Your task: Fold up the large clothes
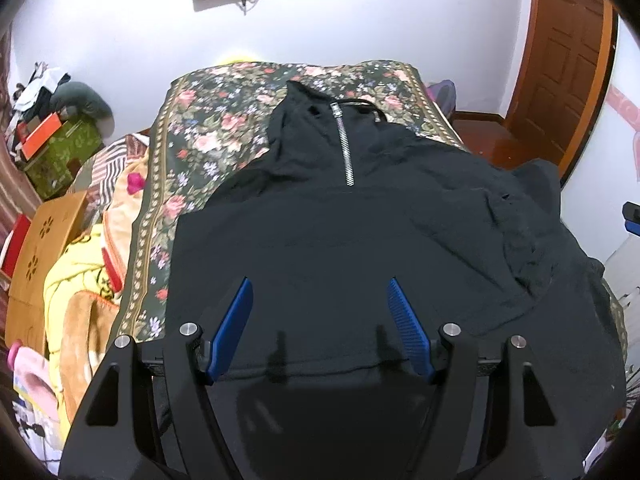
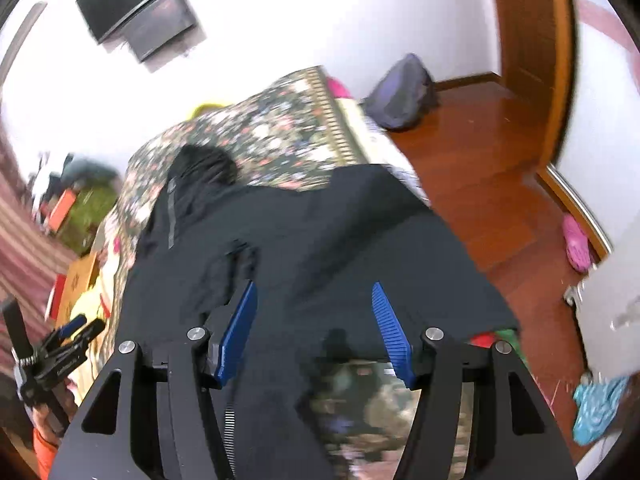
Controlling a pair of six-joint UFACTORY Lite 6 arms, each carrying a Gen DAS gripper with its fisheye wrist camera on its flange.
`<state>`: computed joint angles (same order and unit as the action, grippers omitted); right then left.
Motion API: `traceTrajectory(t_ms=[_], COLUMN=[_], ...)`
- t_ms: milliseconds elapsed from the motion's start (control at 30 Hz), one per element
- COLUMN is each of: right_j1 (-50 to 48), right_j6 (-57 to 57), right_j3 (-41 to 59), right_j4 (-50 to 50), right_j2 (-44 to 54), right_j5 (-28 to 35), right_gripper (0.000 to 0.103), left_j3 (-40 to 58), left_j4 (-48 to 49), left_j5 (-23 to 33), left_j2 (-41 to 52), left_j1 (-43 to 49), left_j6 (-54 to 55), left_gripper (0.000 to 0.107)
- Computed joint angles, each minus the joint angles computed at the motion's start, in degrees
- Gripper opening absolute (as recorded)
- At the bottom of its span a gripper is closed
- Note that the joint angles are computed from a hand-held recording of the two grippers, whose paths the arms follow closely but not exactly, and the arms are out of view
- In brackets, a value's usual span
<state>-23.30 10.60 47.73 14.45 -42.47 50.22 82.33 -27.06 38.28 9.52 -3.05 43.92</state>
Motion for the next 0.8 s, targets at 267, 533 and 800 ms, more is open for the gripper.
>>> traceTrajectory(t_ms=[267,533,800], right_j1=[-28.96,-39.93,-43.86], right_j6=[-23.89,-33.28,-38.36], right_j3=[-7.42,-13.99,-15.16], right_j4=[14.22,23.69,33.20], right_j2=[4.17,12.90,23.06], right_j5=[4.67,5.93,3.43], right_gripper=[0.056,0.056,0.056], left_j3=[0.19,0.94,1.17], left_j4=[3.17,6.29,6.33], left_j5=[-1.70,-2.48,-2.42], left_j2=[0.92,3.48,4.05], left_j1=[-5.55,-8.56,-8.93], left_j6=[-5.23,-10.24,-11.03], left_gripper=[0.069,0.069,0.069])
